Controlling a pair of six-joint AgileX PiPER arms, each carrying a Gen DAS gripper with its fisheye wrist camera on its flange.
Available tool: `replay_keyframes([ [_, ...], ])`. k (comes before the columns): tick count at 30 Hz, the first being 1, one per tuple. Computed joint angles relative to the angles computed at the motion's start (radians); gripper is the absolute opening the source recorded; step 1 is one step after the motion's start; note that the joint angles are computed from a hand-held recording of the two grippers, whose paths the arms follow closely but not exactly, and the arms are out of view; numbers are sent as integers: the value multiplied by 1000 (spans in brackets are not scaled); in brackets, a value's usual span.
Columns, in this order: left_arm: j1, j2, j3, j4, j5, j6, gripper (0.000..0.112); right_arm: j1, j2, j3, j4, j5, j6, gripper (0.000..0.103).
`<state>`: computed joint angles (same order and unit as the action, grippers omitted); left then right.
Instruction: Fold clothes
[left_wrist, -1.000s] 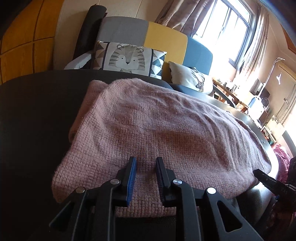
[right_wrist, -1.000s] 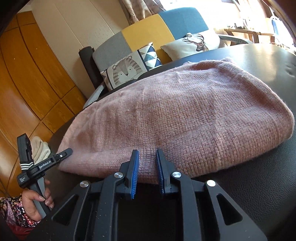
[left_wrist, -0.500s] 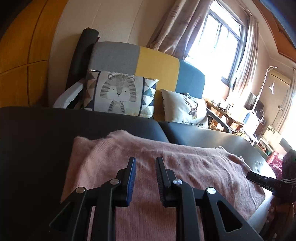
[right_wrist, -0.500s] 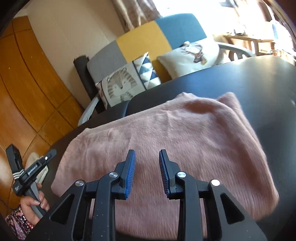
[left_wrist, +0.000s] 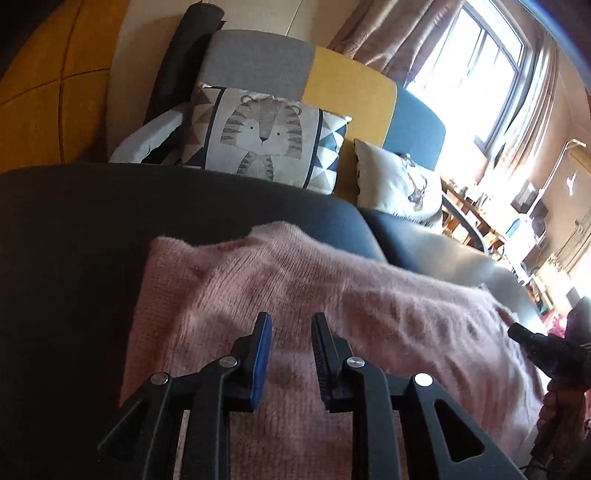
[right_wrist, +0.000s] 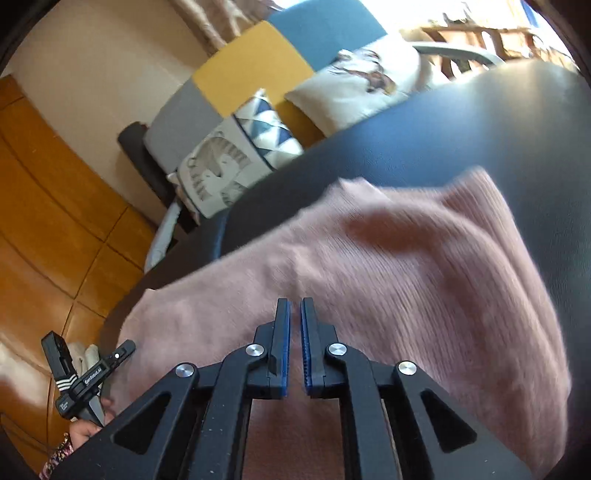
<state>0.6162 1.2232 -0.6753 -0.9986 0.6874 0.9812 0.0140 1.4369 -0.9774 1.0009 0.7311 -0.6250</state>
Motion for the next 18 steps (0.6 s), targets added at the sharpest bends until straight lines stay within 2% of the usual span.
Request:
replay_keyframes([
  [1, 5, 6, -17, -22, 16, -2, 22, 9, 27, -51, -19, 18, 10, 6],
  [4, -92, 85, -101, 48, -73, -94, 22, 36, 122, -210, -94, 72, 54, 6],
  [8, -183, 247, -216, 300, -168, -324, 22, 72, 244, -348, -306, 75, 178, 7],
  [10, -173, 257, -218, 285, -179, -280, 25, 45, 270, -348, -354, 41, 198, 4],
  [12, -145, 269, -217, 211, -159, -210, 25, -7, 274, -310, -289, 7, 205, 1],
  [14, -133, 266, -220, 195, -140, -200, 24, -49, 277, -296, -224, 13, 208, 1],
  [15, -129, 260, -221, 194, -130, -200, 24, -52, 265, -296, -243, 20, 229, 2],
  [16, -117, 235, -207, 189, -125, -189, 24, -53, 247, -294, -269, 21, 254, 8],
  [18, -85, 167, -161, 167, -129, -152, 24, -59, 156, -238, -272, -1, 232, 11],
])
